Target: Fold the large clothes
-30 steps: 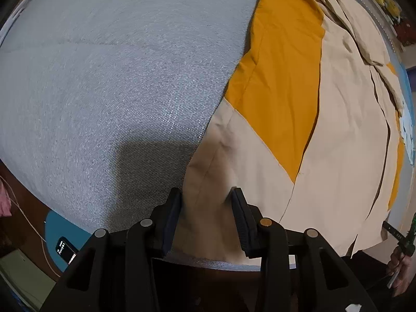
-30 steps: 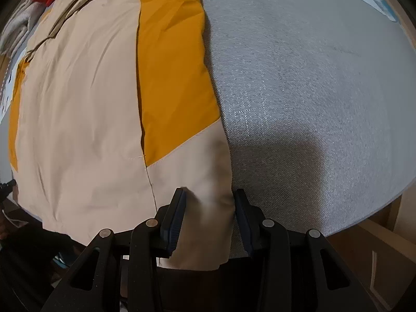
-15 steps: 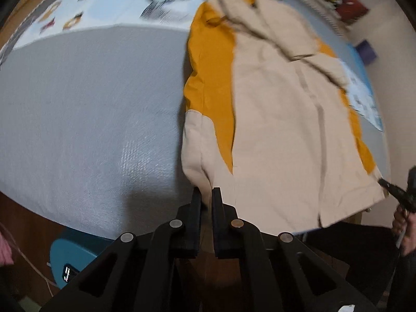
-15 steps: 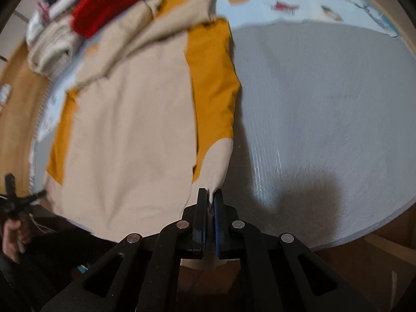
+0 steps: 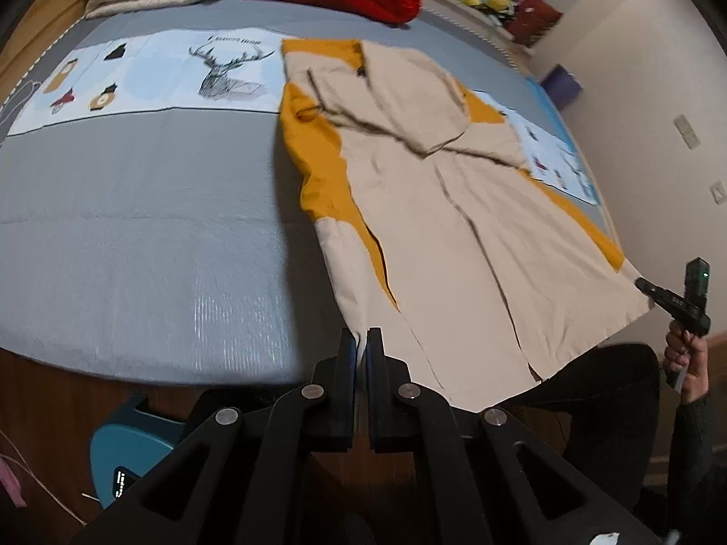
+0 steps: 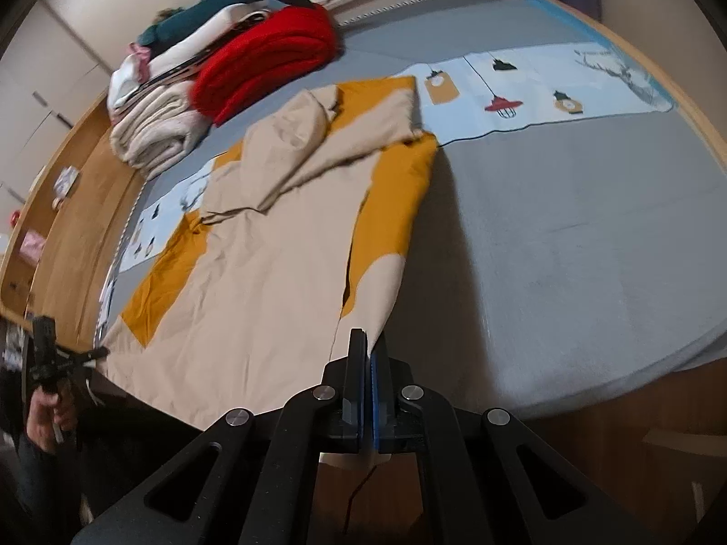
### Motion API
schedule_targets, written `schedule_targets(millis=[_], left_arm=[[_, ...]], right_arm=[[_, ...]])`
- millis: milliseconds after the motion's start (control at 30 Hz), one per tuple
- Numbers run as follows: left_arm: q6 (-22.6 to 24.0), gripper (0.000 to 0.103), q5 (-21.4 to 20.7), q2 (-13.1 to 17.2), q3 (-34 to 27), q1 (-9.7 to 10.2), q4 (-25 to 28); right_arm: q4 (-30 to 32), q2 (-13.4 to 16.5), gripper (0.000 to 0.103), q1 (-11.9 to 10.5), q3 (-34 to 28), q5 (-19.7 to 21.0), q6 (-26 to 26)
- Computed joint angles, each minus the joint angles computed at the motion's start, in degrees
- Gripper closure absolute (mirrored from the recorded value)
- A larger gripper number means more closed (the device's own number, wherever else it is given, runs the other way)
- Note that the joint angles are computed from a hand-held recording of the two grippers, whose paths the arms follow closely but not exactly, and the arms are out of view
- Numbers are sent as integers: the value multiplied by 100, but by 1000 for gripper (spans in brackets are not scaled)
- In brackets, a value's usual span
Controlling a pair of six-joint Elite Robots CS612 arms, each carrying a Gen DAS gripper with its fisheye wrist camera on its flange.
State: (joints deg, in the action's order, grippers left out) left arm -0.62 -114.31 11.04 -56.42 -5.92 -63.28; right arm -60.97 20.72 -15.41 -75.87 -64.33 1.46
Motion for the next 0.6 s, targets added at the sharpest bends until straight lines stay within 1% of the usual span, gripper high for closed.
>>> schedule_targets(millis=[67,167,233,300,367,433,500,567,600], left_arm=[[121,101,-108,21,-215,17,156],[328,101,-411,41,-563,76,406],[396,101,-559,61,-735,116,493],[383,101,-722,102,-903,165,518],[230,101,-851,142,-928,203,405],[67,101,-863,162,-813,209,182],[-75,101,-850,154,-614,202,-86],[-272,101,-925,117,-303,200,-472],[-435,101,-952,71,-48,192,-769]], right_arm=[[252,71,101,-68,-328,76,-60],[625,169,101,-213,-848,311,68],[780,207,101,-310,-1218,366,118],[808,227,101,-359,-1462,403,112],[771,213,101,-386,-1612,358,117],[599,186,101,-370,-1601,284,75],[388,159,101,-316,-1465,153,10],[109,130,101,-274,-1222,113,63],[-115,113,101,-239,-1031,32,77]])
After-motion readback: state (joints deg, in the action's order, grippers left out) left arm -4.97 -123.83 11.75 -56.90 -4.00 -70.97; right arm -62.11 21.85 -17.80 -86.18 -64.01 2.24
